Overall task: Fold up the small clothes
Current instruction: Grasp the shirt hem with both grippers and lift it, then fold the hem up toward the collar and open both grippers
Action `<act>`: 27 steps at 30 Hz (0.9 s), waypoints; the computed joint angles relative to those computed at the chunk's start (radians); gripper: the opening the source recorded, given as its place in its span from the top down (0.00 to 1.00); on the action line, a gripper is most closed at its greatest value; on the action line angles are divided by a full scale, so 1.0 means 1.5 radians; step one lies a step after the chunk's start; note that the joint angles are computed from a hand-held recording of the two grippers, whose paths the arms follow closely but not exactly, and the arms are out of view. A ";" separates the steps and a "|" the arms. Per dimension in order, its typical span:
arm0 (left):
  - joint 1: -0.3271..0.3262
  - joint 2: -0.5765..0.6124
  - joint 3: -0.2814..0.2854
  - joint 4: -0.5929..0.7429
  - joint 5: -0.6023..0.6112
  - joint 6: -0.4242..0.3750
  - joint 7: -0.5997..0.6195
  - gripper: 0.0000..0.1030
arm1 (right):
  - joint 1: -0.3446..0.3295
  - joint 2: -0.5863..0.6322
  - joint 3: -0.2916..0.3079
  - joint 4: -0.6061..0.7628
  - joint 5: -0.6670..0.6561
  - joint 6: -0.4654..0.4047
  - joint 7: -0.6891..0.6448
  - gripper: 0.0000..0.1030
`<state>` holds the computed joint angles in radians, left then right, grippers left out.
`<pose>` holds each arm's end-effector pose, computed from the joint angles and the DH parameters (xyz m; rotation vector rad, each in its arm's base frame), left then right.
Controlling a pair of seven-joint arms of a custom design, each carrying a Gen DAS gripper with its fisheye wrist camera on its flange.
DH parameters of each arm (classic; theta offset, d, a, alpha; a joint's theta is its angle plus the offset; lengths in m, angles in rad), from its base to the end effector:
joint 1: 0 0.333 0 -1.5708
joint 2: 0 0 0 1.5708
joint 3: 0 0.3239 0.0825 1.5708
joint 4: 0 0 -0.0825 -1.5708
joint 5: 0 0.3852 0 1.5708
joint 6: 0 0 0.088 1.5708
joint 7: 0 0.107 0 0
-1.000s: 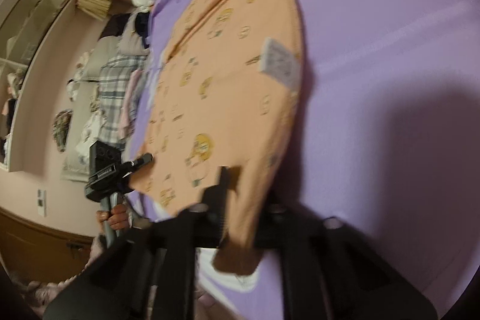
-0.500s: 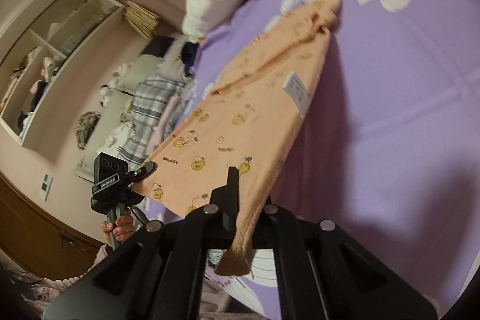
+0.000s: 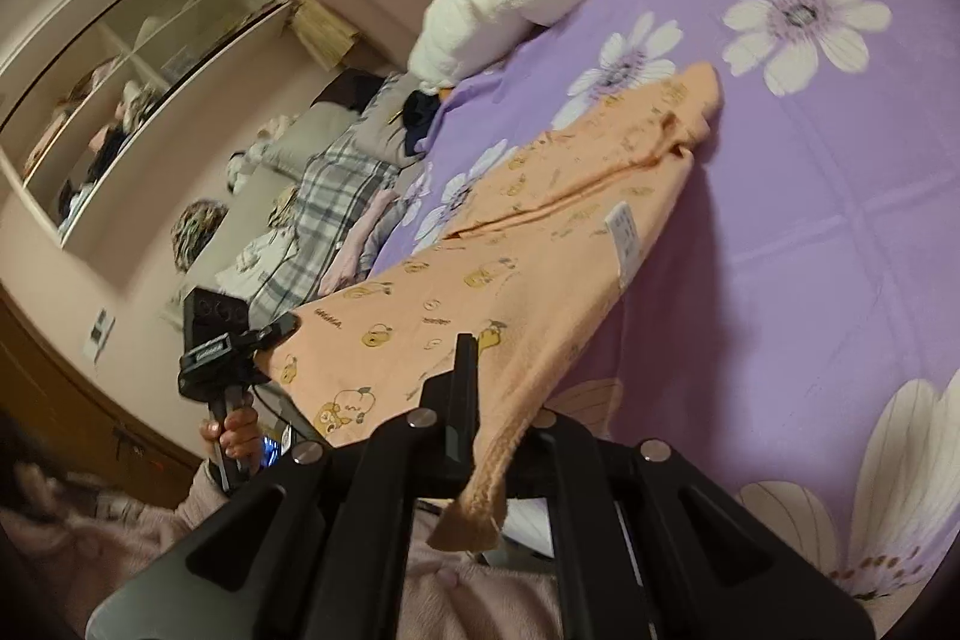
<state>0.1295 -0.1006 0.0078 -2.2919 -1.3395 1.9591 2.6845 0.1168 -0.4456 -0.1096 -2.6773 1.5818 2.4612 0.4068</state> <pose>0.5054 0.0053 0.4236 1.4576 -1.8589 1.4790 0.3991 0.0027 0.4034 -1.3797 1.4908 0.1050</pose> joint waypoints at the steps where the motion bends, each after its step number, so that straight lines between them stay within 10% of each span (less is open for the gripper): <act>1: 0.000 0.003 0.000 0.005 0.003 -0.002 -0.011 1.00 | 0.000 0.001 0.001 0.005 -0.011 -0.004 0.002 0.96; 10: 0.006 0.139 -0.033 0.185 0.017 0.038 -0.143 1.00 | -0.014 0.148 -0.015 0.167 0.006 -0.060 0.000 0.94; 27: 0.025 0.487 -0.152 0.580 0.177 0.148 -0.422 1.00 | -0.125 0.533 0.075 0.556 -0.092 -0.019 0.276 0.94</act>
<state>0.1670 0.6297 -0.2204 -1.4226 -1.0737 2.1808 2.0516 -0.0708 0.3541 0.0026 -1.8441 1.4444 2.4332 0.8210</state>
